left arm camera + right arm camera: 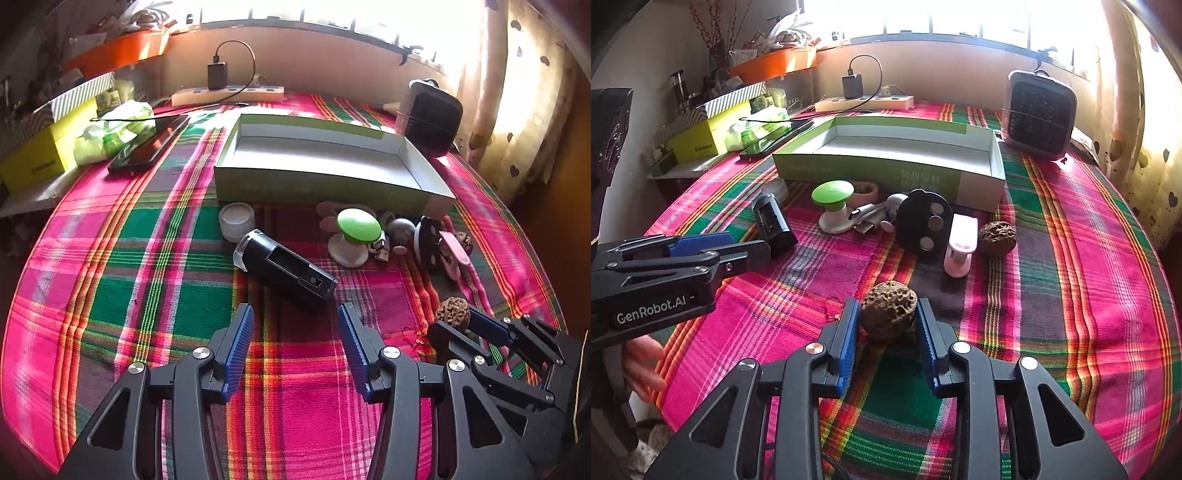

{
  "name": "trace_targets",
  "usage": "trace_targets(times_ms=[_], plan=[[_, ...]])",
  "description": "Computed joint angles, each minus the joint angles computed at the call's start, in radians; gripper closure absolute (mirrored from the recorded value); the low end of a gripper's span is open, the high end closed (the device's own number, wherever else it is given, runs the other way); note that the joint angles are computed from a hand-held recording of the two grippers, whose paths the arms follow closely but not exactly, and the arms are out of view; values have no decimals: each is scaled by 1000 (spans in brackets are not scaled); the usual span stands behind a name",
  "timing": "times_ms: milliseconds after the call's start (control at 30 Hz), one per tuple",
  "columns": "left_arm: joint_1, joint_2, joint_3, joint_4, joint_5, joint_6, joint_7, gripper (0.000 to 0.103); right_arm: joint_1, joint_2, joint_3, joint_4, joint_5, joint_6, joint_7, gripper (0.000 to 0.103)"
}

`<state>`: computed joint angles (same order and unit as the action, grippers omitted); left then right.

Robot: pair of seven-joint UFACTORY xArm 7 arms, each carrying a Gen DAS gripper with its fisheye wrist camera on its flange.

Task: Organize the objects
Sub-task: 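Close left tool on the black rectangular device while right tool grips a walnut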

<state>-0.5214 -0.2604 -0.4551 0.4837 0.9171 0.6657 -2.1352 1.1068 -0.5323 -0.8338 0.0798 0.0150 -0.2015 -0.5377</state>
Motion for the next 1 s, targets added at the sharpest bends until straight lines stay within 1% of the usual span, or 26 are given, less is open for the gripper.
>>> trace_targets(times_ms=[100, 267, 367, 433, 533, 633, 700, 833, 1000], plan=[[8, 9, 4, 15, -2, 17, -3, 57, 22, -2, -35, 10, -4, 5, -17, 71], [5, 49, 25, 60, -32, 52, 42, 57, 46, -8, -61, 22, 13, 19, -50, 71], [3, 67, 39, 68, -39, 53, 38, 57, 63, -10, -79, 35, 30, 31, -78, 71], [-5, 79, 44, 78, -54, 78, 50, 57, 83, -11, -100, 45, 45, 40, -99, 71], [-14, 72, 55, 67, -70, 67, 57, 57, 112, -18, -123, 56, 71, 50, -133, 71], [-23, 60, 55, 53, -108, 74, 75, 57, 132, -28, -130, 64, 99, 67, -164, 71], [-24, 43, 56, 32, -125, 58, 79, 57, 142, -32, -132, 70, 119, 81, -188, 71], [-24, 6, 36, 15, -160, 103, 78, 57, 156, -35, -129, 78, 160, 95, -227, 71], [-21, -46, 23, -23, -212, 120, 92, 57, 165, -42, -125, 80, 203, 102, -260, 71]])
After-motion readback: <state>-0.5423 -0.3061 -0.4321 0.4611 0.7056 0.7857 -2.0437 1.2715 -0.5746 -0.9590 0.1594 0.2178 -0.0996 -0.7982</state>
